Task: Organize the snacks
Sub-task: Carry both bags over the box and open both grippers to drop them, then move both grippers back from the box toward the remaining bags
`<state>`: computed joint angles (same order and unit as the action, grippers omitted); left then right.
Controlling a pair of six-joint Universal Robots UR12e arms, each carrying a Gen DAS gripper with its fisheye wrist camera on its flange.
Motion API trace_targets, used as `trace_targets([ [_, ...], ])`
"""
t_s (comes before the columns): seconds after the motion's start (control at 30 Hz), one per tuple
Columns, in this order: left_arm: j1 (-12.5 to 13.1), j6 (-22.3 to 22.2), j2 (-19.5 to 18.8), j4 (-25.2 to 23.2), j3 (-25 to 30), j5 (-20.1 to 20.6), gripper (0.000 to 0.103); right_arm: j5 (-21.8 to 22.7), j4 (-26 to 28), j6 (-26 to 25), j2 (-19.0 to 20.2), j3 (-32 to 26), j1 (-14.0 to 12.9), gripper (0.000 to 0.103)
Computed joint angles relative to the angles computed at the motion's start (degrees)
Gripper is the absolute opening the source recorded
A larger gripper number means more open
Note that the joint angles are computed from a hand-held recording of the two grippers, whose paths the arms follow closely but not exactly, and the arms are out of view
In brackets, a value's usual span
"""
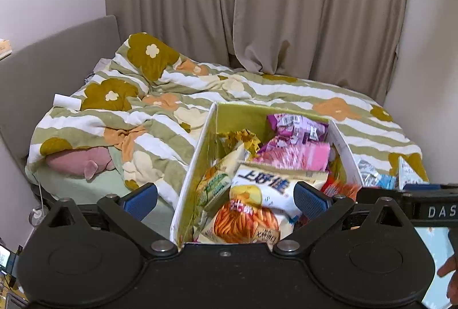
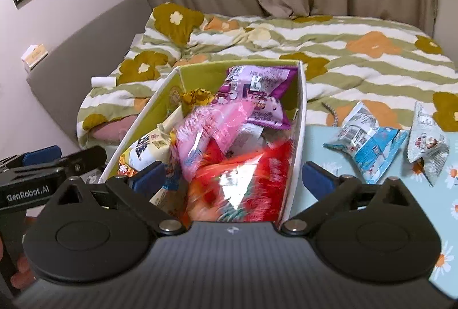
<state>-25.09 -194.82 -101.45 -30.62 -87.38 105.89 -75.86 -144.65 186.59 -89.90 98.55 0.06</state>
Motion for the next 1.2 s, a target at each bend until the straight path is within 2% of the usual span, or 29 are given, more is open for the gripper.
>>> trace_targets([
  [0.5,0.1,3.24,0.26,0.31,-0.25,-2.13,0.103,-2.81,-2.12,2.42,-1.07,1.08,0.63,0.103],
  [0.77,-1.32,3.76,0.0,1.35,0.73,0.05,0.103,-2.2,-4.3,2.68,-2.24,1.88,-0.17,0.103],
  [1.0,-4.53,1.9,-1.99,0.88,3.8,3.58,0.103,0.65,-5.76,0.48,-3.84,3.15,-3.43,0.103],
  [1.2,-8.08,0.48,-5.76,-1.16,8.99,6.02,0.103,4.93,-4.89,-3.29,-5.07,3.98,-8.45,0.103],
])
